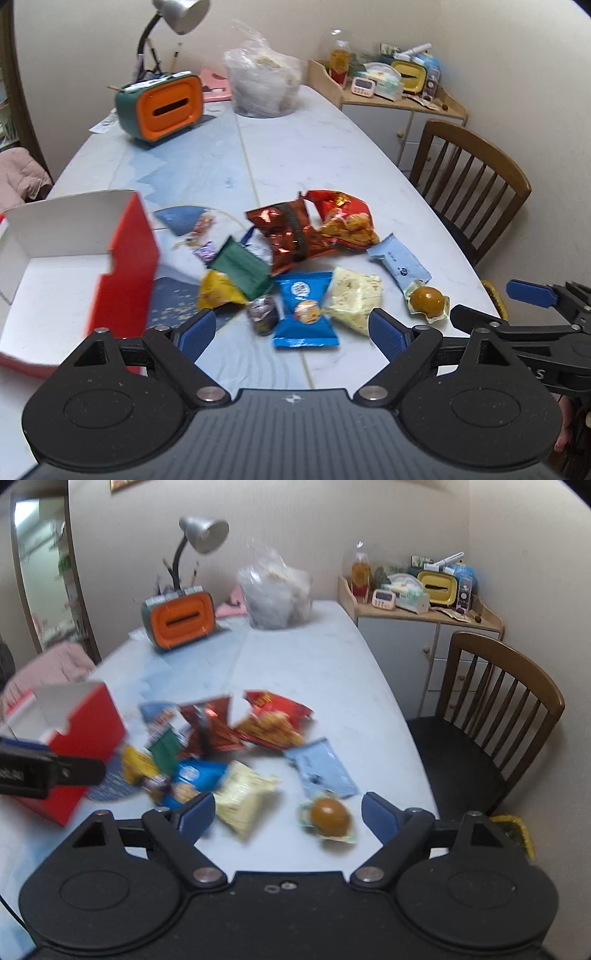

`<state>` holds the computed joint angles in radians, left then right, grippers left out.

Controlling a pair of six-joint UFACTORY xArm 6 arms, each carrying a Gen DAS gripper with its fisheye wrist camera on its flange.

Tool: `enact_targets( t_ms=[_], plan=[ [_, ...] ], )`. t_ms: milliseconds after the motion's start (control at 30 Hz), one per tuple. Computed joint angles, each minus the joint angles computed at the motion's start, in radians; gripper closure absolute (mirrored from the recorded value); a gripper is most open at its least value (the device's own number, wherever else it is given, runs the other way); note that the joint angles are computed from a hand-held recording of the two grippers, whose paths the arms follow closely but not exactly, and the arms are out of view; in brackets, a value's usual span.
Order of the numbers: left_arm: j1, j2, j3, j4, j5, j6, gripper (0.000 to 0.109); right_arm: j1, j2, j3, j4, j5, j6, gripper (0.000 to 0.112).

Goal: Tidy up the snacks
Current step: 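Move the right tool to the wrapped orange egg while the left tool approaches the cream pastry packet, then close the right gripper on the orange egg while the left gripper closes on the cream packet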

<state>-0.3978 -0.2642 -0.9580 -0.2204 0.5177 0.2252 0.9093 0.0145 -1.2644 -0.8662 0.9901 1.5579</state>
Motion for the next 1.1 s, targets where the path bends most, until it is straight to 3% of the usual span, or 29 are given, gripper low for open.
enact_targets(
  t_ms=[233,333,633,767,833,1100],
  plan=[
    [-0.066,0.121,-0.062,0.047,-0.043,-0.066,0.019,-0.109,-0.044,0.131,0.038,-0.16,-0.14,0.035],
    [-0.084,0.165,-0.089,0.02,-0.061,-0.029,0.019,-0.147,-0.042,0.158,0.059,-0.233,-0.215,0.037],
    [-0.122,0.293,-0.177,0.041,-0.031,-0.019,0.025,-0.253,-0.008,0.214,0.194,-0.425,-0.378,0.047],
    [-0.132,0.345,-0.22,0.056,-0.008,-0.021,0.03,-0.273,0.014,0.216,0.247,-0.46,-0.453,0.054],
    [-0.135,0.37,-0.242,0.059,0.008,-0.021,0.038,-0.278,0.023,0.216,0.261,-0.473,-0.483,0.054],
    [-0.146,0.427,-0.289,0.096,0.037,-0.023,0.047,-0.287,0.037,0.218,0.281,-0.492,-0.533,0.06]
  ],
)
